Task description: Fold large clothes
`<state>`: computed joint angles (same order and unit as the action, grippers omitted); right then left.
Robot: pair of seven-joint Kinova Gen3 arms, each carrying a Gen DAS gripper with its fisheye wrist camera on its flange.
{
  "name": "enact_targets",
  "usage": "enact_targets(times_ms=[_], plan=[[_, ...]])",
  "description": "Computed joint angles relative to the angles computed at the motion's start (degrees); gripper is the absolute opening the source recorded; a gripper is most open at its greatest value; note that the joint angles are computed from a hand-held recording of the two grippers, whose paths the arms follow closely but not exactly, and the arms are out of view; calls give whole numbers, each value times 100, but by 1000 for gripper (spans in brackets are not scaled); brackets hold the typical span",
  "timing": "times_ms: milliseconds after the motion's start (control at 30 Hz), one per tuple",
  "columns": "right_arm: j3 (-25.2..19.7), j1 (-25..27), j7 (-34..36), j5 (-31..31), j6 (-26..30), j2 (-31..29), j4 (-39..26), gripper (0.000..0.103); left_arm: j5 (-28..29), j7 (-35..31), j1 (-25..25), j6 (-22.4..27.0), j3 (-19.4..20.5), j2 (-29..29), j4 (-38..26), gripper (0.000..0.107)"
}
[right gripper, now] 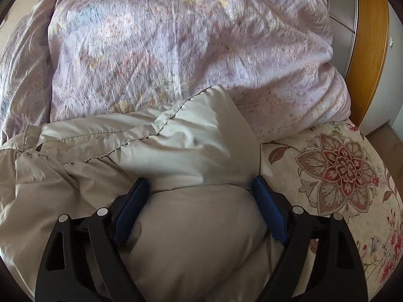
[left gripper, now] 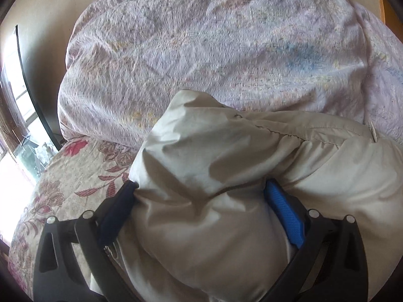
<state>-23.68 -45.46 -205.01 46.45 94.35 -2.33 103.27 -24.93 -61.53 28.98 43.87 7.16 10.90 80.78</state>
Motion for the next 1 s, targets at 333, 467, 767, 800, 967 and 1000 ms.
enact_targets(times_ms=[333, 467, 767, 800, 967, 1000], plan=[[145, 363, 301, -330, -608, -182, 169, 89, 1476, -1022, 162, 41, -762, 267, -251, 101], [180, 518, 522, -454, -692, -166, 143, 91, 2077, -1433, 915, 212, -1823, 450, -470, 101], [-758, 1587, 536, -450, -735, -82, 210, 94, 2887, -1890, 1959, 246, -3326, 605, -519, 101], [-1024, 1624, 338, -380, -567, -4, 86, 93, 2934, -1944, 2060, 237, -3466, 542, -467, 101], [-2351, 2262, -827, -694, -223, -941, 44, 93, 4006, -2834, 1273, 81, -2998, -678, 432, 99], [-2616, 2517, -1060, -923, -206, -1206, 21, 93, 4239, -3036, 1138, 84, -3032, -944, 614, 99]])
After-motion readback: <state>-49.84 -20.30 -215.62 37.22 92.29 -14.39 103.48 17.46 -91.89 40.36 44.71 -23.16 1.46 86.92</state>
